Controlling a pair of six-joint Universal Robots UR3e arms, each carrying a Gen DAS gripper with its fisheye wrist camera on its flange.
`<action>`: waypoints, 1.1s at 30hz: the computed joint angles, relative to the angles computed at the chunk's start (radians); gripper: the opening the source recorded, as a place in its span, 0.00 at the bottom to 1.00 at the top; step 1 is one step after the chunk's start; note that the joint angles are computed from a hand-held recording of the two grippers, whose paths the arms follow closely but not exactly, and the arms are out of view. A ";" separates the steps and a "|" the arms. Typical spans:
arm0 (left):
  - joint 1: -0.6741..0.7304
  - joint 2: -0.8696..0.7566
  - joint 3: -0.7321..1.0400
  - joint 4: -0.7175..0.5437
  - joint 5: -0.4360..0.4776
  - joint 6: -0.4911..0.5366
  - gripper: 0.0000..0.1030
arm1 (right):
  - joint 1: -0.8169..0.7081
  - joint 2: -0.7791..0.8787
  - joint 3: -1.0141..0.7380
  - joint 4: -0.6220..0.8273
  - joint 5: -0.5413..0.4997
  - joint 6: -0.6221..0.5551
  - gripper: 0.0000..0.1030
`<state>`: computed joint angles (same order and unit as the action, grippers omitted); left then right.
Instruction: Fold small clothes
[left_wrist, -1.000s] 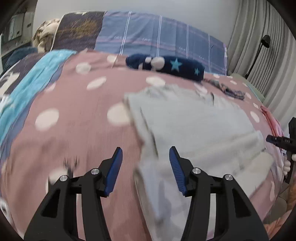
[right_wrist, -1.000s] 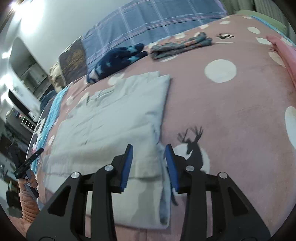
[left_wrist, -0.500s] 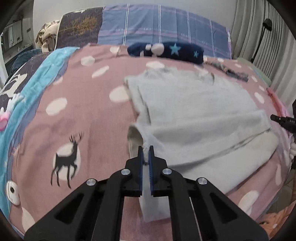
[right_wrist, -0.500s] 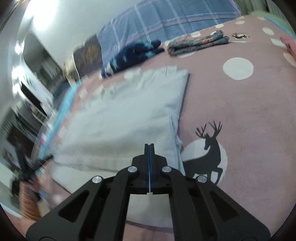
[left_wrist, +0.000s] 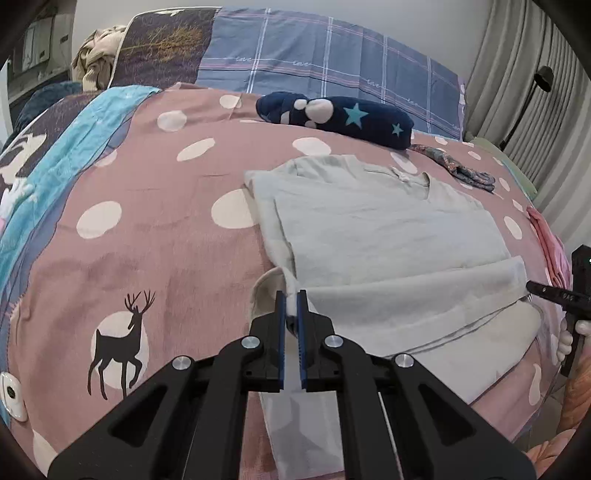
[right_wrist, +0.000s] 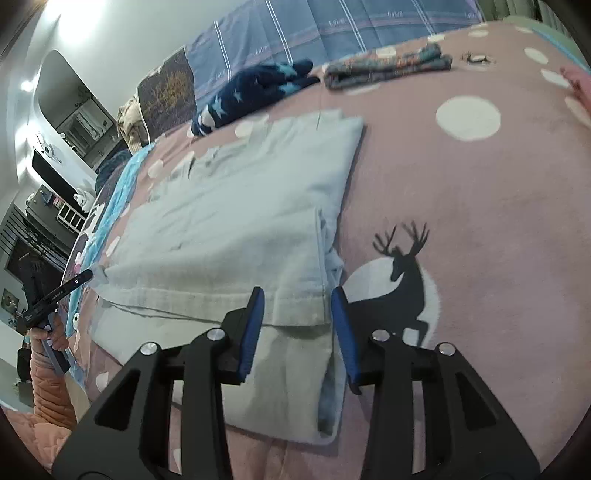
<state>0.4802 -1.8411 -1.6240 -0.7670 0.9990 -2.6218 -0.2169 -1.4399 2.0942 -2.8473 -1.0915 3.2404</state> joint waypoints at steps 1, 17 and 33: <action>0.008 0.001 0.004 -0.009 -0.013 -0.003 0.05 | 0.002 0.007 -0.005 -0.003 0.002 -0.006 0.06; -0.074 -0.347 0.431 0.068 0.031 -0.297 0.38 | -0.042 0.065 -0.176 -0.040 -0.010 0.077 0.36; -0.112 -0.429 0.512 0.018 0.092 -0.129 0.37 | 0.037 0.233 -0.355 0.036 -0.133 -0.016 0.38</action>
<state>0.3680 -2.2703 -1.1117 -0.7488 1.0911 -2.7507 -0.1802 -1.2069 1.7393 -2.8112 -1.2249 3.2240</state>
